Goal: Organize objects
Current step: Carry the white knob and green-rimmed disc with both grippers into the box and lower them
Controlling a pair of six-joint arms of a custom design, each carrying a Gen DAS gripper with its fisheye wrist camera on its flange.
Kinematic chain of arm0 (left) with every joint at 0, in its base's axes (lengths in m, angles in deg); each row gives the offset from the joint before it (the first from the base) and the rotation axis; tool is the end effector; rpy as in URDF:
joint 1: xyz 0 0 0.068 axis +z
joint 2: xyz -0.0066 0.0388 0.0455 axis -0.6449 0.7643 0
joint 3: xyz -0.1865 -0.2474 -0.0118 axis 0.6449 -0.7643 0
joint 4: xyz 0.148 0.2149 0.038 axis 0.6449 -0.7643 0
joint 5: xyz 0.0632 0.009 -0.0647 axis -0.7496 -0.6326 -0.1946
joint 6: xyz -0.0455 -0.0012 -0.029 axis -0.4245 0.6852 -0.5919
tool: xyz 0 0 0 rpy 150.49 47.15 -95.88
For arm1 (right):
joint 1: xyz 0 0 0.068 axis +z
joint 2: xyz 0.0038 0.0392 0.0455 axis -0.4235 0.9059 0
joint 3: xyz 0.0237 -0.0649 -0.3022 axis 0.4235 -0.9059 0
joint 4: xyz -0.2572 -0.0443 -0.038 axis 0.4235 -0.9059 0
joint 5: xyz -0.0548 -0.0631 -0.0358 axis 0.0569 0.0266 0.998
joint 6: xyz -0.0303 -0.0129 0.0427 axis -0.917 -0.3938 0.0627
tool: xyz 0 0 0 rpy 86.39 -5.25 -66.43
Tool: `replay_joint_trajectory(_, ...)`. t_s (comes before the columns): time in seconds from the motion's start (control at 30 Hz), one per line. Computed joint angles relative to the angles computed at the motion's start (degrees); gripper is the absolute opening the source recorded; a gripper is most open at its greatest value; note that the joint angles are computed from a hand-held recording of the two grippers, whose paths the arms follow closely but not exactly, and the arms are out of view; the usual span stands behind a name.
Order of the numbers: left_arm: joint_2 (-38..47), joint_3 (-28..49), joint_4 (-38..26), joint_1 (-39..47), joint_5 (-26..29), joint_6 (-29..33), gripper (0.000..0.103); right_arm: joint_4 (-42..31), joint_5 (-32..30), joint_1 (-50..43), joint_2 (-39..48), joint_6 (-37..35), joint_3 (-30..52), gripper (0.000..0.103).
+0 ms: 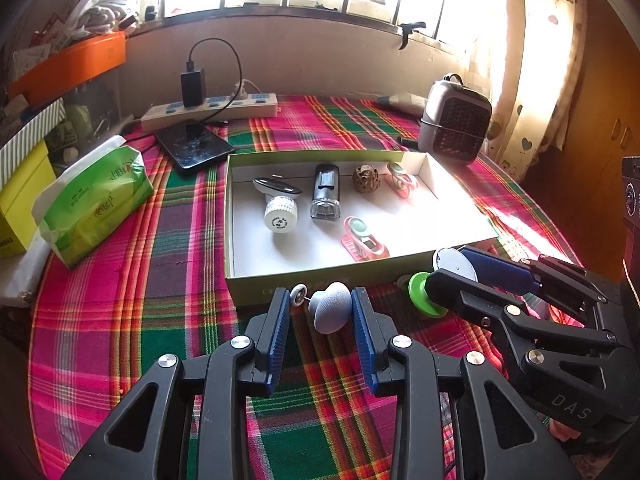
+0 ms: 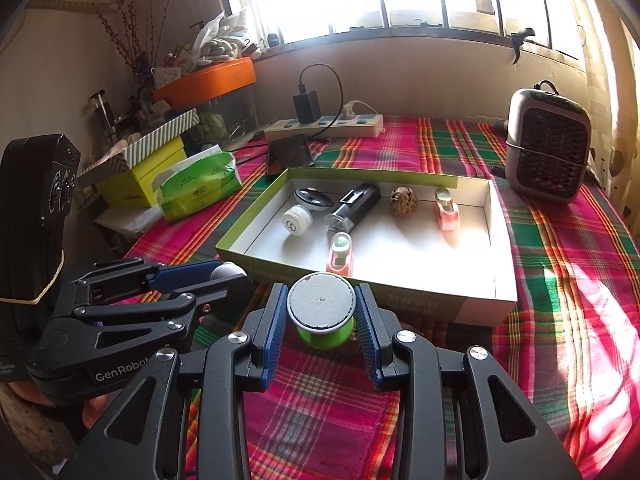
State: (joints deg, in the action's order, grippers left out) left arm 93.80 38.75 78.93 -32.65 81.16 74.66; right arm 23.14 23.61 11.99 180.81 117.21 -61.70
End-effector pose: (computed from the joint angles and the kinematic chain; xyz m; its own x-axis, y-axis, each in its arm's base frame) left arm 0.2641 0.0178 0.1449 -0.6846 0.2594 -0.6812 0.4617 0.8775 -0.1298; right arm 0.2143 0.1451 0.1369 -0.6428 0.1373 -0.7536 0.0018 0.9841 0.1778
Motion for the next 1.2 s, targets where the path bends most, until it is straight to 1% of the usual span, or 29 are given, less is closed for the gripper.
replay_joint_trajectory(0.43,0.6,1.6,-0.1,-2.0,-1.1,-1.3,0.029,0.0,-1.9,-3.1,-1.3,-1.6,-0.1,0.036)
replay_joint_trajectory(0.77,3.1,3.5,0.7,-3.4,-2.1,-2.7,0.029,0.5,-5.0,-7.9,-1.0,-3.6,0.7,0.036)
replay_joint_trajectory(1.2,5.7,6.0,1.2,-4.1,-2.4,-3.7,0.029,-0.8,-8.7,-13.7,1.5,-6.8,4.9,0.036)
